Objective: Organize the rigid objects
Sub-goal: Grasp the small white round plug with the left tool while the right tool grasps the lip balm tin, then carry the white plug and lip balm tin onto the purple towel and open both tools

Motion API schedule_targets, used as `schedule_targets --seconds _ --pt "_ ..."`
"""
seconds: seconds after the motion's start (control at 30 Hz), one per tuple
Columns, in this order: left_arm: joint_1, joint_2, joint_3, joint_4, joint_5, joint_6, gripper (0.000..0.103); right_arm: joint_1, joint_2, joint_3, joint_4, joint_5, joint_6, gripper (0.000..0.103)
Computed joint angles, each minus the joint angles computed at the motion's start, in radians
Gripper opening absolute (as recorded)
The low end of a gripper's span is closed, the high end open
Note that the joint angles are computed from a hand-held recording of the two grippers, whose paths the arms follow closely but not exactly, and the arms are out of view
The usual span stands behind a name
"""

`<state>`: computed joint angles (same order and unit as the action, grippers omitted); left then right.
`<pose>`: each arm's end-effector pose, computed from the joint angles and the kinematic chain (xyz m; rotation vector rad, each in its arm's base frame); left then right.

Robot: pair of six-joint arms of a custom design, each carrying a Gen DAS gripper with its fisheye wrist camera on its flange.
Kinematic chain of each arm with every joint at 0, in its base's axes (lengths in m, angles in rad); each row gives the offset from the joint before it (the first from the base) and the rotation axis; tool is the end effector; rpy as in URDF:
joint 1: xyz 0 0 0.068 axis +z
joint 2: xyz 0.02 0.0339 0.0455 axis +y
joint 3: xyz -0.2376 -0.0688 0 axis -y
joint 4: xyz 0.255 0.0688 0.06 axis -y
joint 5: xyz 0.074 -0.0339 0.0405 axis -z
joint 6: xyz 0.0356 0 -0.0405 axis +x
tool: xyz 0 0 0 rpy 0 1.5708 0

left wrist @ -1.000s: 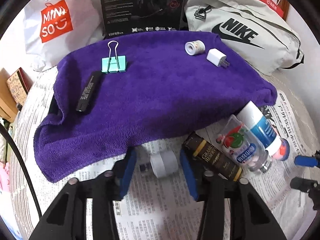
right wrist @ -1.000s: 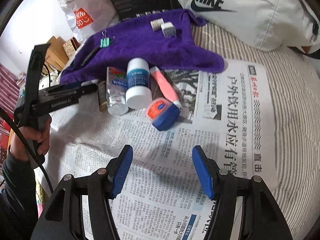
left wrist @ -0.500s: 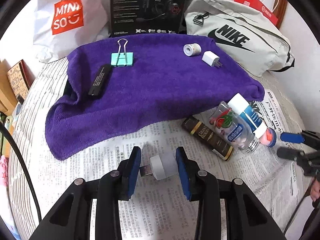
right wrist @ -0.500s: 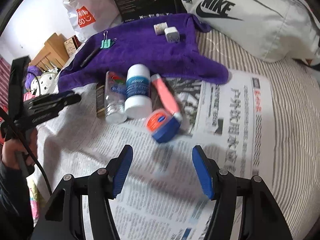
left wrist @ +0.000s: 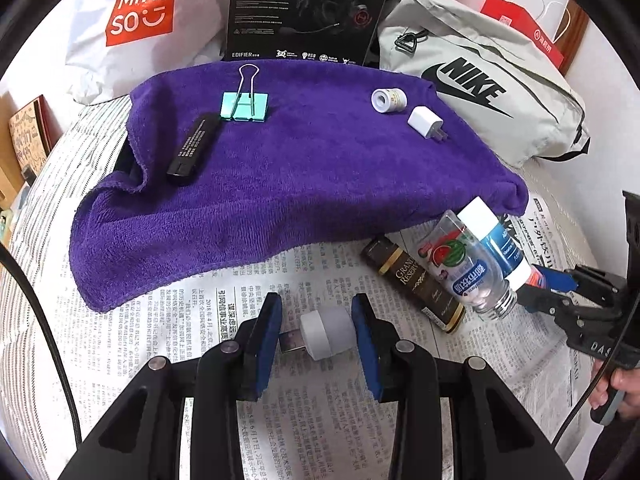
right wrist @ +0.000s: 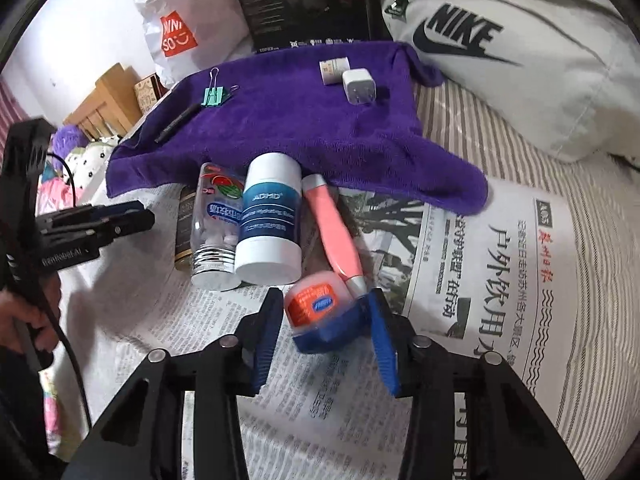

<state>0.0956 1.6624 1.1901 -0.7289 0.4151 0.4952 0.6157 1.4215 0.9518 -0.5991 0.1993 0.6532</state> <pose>0.3345 0.0176 0.1881 0.6270 2.5717 -0.3889 0.2421 0.1627 0.1911 0.1161 2.6142 0.1869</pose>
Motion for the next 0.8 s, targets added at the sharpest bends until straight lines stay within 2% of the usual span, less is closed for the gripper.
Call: schedule_targets --seconds 0.1,0.3,0.6,0.7,0.8 --pt "0.001 -0.003 -0.003 0.000 0.002 0.009 0.034 0.010 -0.031 -0.018 -0.024 0.002 -0.001 0.039" --pt "-0.003 -0.026 -0.035 0.031 -0.006 0.010 0.035 0.037 -0.167 -0.096 -0.128 0.015 0.092 0.039" --pt "-0.028 -0.094 -0.109 0.083 -0.066 0.022 0.035 0.100 -0.128 -0.075 -0.169 0.099 0.062 0.039" --pt "-0.013 -0.094 -0.101 0.058 -0.047 0.035 0.035 0.104 -0.133 -0.076 -0.176 0.102 0.064 0.037" --pt "0.036 -0.074 -0.067 -0.002 0.017 0.052 0.035 0.089 -0.150 -0.071 -0.187 0.065 0.079 0.037"
